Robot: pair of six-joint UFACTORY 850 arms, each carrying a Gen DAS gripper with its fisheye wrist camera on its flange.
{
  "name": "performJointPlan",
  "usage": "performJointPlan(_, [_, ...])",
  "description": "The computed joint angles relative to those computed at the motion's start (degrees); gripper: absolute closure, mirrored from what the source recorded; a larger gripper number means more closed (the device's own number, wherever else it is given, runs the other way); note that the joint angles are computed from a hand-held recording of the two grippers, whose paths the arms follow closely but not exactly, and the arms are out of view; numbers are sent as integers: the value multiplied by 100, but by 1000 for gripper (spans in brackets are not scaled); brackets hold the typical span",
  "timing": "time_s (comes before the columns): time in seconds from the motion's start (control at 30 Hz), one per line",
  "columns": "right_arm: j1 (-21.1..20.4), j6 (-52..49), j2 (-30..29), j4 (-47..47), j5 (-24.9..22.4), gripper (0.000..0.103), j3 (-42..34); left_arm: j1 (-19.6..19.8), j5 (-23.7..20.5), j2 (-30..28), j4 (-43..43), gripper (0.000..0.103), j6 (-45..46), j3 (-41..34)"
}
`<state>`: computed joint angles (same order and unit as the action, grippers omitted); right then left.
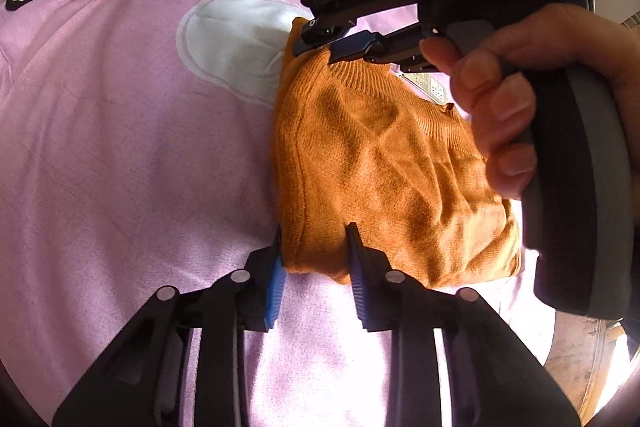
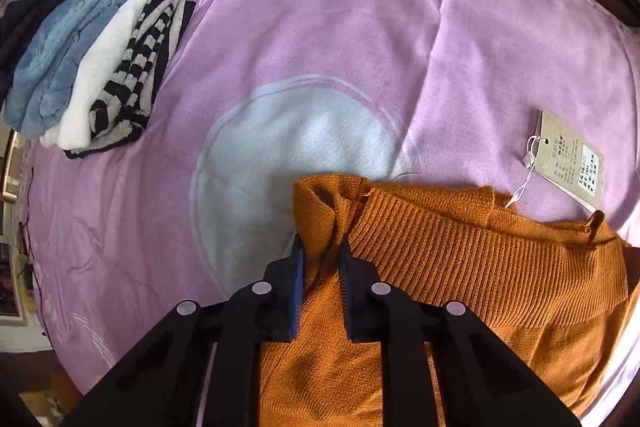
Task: Fold small clothes
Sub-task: 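Grasp the folded cardigan's side edge with both tools and lift it, then fold the held side edge over the cardigan's middle with both tools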
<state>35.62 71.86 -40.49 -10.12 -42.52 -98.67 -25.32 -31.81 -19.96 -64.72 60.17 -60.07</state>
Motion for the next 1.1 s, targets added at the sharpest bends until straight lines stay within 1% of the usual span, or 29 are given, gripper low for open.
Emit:
performJointPlan(0.1, [-26, 128, 283, 45, 436, 89, 388, -79, 155, 115, 29, 81, 12, 102])
performJointPlan(0.3, [-17, 324, 773, -124, 908, 90, 921, -270, 464, 427, 153, 85, -73, 252])
performJointPlan(0.33, [-15, 362, 896, -162, 998, 90, 1058, -330, 518, 551, 214, 85, -129, 310])
performJointPlan(0.47, [-40, 427, 1051, -235, 1312, 90, 1206, -496, 609, 791, 328, 85, -284, 330])
performJointPlan(0.53, [-69, 437, 1230, -254, 1543, 90, 1417, -519, 610, 901, 308, 85, -239, 368])
performJointPlan(0.63, [-118, 384, 1557, -239, 1832, 90, 1785, -572, 664, 958, 335, 85, -156, 336])
performJointPlan(0.8, [-218, 290, 2159, -76, 2403, 90, 2497, -801, 802, 953, 478, 85, -206, 208])
performJointPlan(1.0, [-308, 283, 2774, -57, 2808, 90, 3150, -1183, 989, 1018, 869, 85, -436, 121])
performJointPlan(1.1, [-360, 454, 3084, -172, 2980, 90, 3498, -1401, 1086, 1025, 1142, 85, -621, 72])
